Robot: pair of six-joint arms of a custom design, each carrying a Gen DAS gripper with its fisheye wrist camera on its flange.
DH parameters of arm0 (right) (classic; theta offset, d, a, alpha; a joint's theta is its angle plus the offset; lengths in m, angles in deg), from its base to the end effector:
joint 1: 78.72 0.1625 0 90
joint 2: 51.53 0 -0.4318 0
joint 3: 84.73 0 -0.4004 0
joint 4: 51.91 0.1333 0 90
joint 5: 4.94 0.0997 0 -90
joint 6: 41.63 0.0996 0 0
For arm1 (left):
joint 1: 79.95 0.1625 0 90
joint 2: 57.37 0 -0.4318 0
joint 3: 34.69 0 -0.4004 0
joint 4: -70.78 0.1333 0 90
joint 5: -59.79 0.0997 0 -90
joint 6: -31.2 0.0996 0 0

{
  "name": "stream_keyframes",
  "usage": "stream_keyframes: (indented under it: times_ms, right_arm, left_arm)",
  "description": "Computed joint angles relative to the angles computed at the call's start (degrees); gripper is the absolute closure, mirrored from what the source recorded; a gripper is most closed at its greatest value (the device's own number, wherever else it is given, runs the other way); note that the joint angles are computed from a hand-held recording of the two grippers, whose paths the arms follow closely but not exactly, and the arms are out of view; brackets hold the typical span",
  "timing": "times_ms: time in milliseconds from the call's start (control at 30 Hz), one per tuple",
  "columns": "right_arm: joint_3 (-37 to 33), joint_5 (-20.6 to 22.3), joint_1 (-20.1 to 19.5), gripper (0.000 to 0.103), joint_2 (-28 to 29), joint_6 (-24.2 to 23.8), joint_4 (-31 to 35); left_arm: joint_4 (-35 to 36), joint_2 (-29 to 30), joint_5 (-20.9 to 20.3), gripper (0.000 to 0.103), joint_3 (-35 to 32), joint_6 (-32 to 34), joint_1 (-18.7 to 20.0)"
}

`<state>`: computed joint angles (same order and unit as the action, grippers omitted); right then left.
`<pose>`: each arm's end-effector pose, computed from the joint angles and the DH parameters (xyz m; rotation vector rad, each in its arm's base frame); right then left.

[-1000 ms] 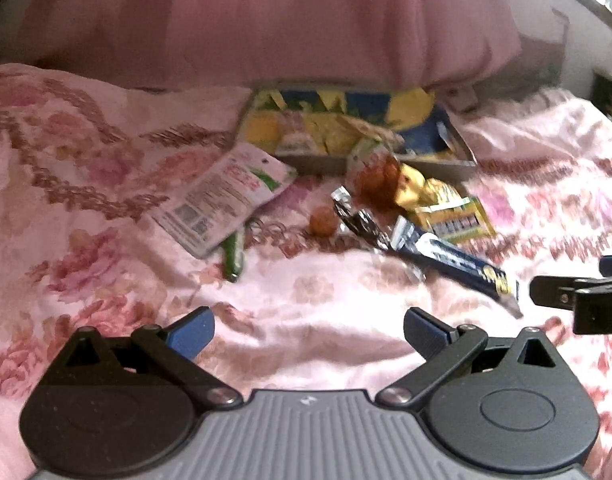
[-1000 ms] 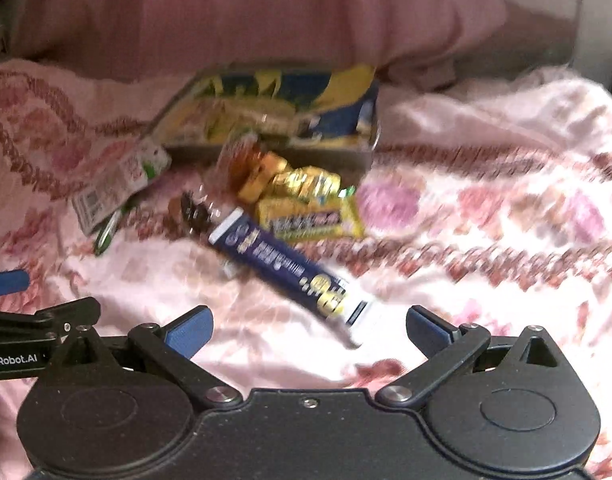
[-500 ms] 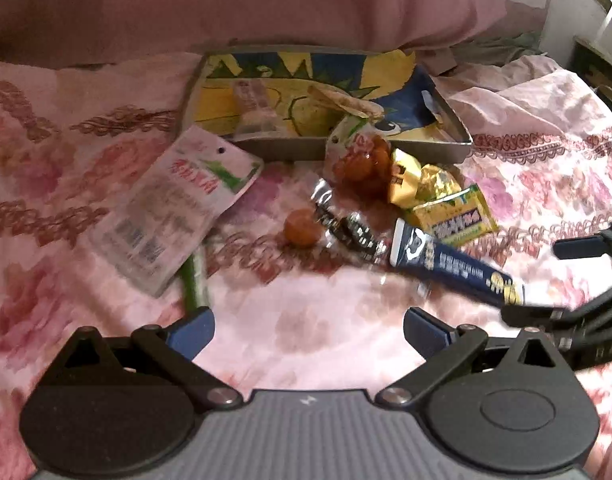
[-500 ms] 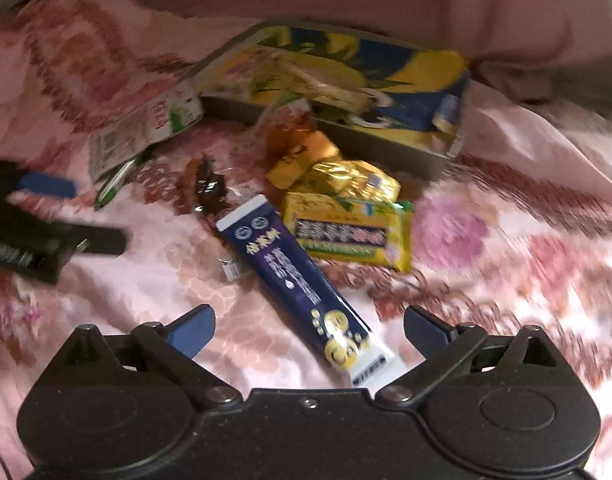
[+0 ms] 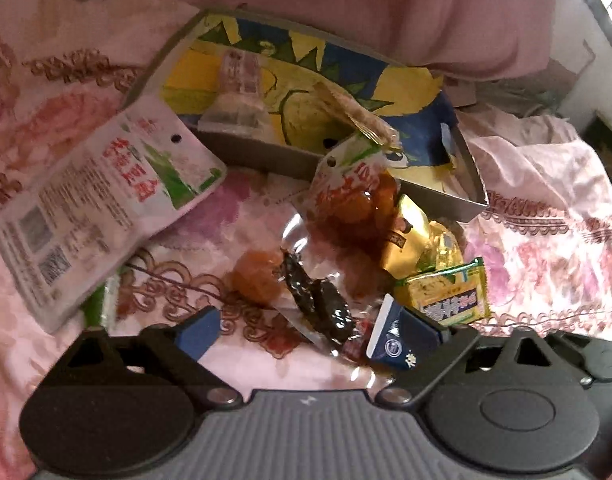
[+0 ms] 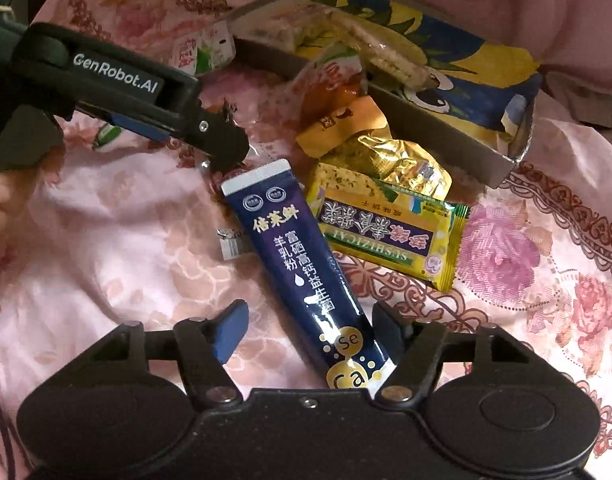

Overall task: Organize snacks
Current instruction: 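Grasp the navy blue tube with the right tool while the left grasps the clear-wrapped dark candy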

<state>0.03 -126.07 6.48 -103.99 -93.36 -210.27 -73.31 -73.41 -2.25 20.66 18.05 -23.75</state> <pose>0.0202 -0.7366 0.2807 0.7418 -2.2450 0.3645 -0.3197 -0.8012 -0.0315 0.4032 2.7057 -0.5964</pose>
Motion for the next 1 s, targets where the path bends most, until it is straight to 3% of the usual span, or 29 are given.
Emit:
stream_keyframes:
  times_ms: [100, 267, 500, 633, 800, 1000]
  right_arm:
    - [0.4, -0.3, 0.1, 0.051, 0.0, 0.0, -1.3]
    - [0.2, -0.2, 0.0, 0.052, 0.0, 1.0, -1.0]
    - [-1.0, -2.3, 0.6, 0.053, 0.6, 3.3, 0.3]
    - [-1.2, -4.1, 0.9, 0.054, 1.0, 3.6, 0.2]
    - [-0.8, -4.4, 1.1, 0.054, 0.8, 3.3, -0.2]
    - [-0.2, -4.6, 1.0, 0.054, 0.5, 3.2, -1.1]
  left_arm:
    - [0.3, -0.2, -0.7, 0.02, 0.4, -0.8, 0.3]
    - [-0.9, -1.1, -2.7, 0.035, 2.0, -2.0, 0.3]
    - [-1.9, -0.6, -5.0, 0.037, 1.4, -2.2, 0.8]
    - [-1.1, 0.8, -4.9, 0.047, -0.1, -3.4, 1.5]
    - [-1.6, 1.7, -3.7, 0.053, -1.1, -3.4, 1.5]
    - [-1.5, 1.4, -3.9, 0.075, -1.0, -5.1, 1.6]
